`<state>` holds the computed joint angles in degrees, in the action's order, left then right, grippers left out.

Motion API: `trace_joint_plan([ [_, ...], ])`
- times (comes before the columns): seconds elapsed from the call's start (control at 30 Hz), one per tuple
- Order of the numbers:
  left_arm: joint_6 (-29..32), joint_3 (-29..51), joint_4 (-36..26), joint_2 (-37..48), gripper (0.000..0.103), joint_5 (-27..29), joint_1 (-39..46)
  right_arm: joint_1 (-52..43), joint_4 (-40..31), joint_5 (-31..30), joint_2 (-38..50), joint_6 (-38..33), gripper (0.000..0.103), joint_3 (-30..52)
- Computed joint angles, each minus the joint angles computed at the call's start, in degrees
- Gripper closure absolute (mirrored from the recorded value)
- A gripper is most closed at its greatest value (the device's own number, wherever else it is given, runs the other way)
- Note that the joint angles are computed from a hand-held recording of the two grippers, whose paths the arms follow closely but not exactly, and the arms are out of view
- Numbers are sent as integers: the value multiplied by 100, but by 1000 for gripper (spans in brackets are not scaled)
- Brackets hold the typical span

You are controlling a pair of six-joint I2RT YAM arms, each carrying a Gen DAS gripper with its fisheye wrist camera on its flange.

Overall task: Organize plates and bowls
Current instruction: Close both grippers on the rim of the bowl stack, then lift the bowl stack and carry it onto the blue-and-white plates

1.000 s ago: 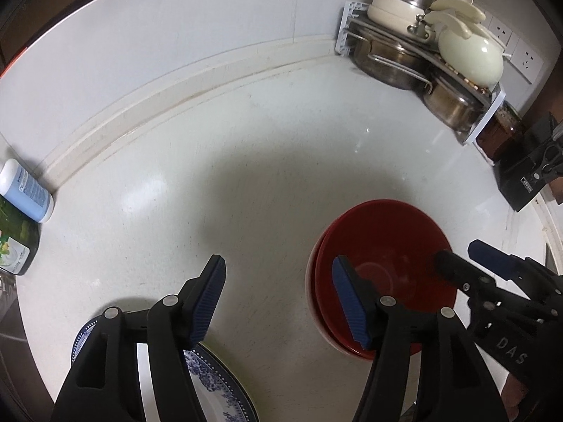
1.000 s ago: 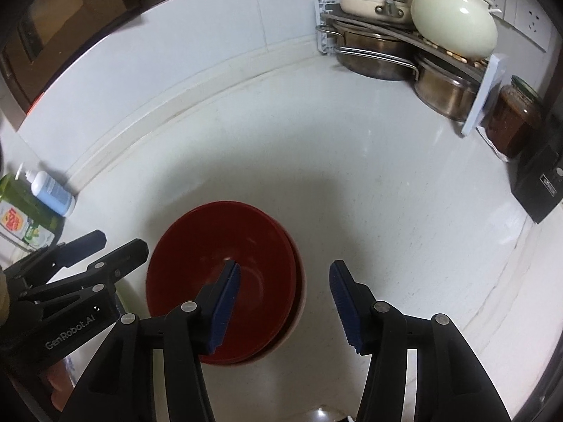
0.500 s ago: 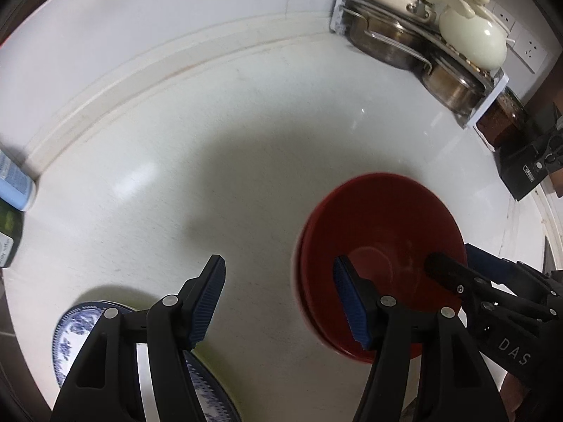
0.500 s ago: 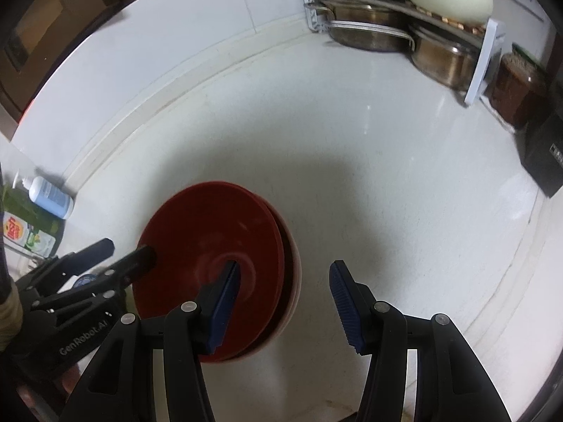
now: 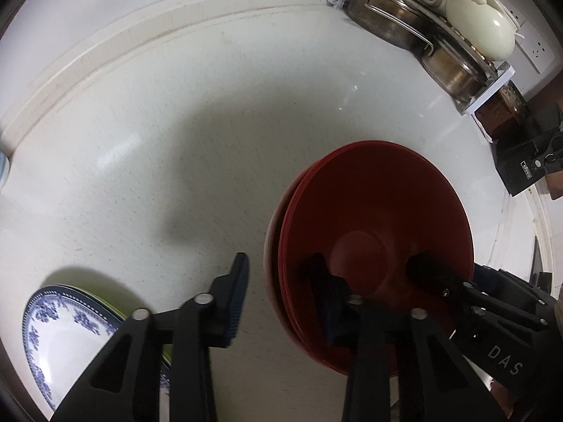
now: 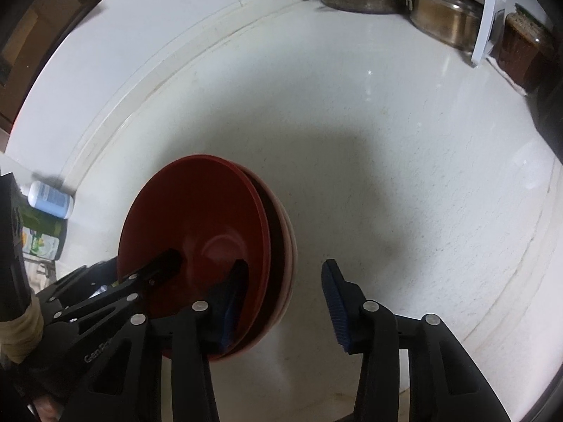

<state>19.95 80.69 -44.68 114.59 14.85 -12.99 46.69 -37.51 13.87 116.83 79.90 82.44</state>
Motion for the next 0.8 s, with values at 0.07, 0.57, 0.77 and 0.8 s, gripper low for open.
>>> trace_joint_plan([
  [0.07,17,10,-42,14,77,125,18,-7,53,-55,20,-39,64,2],
  [0.57,-84,-90,-14,-88,78,125,41,33,-377,-105,369,-128,74,584],
  [0.77,-104,-137,-65,-227,78,208,174,60,-459,-71,283,-169,75,606],
  [0.8,-93,-148,-75,-265,78,226,207,78,-497,-42,284,-172,75,651],
])
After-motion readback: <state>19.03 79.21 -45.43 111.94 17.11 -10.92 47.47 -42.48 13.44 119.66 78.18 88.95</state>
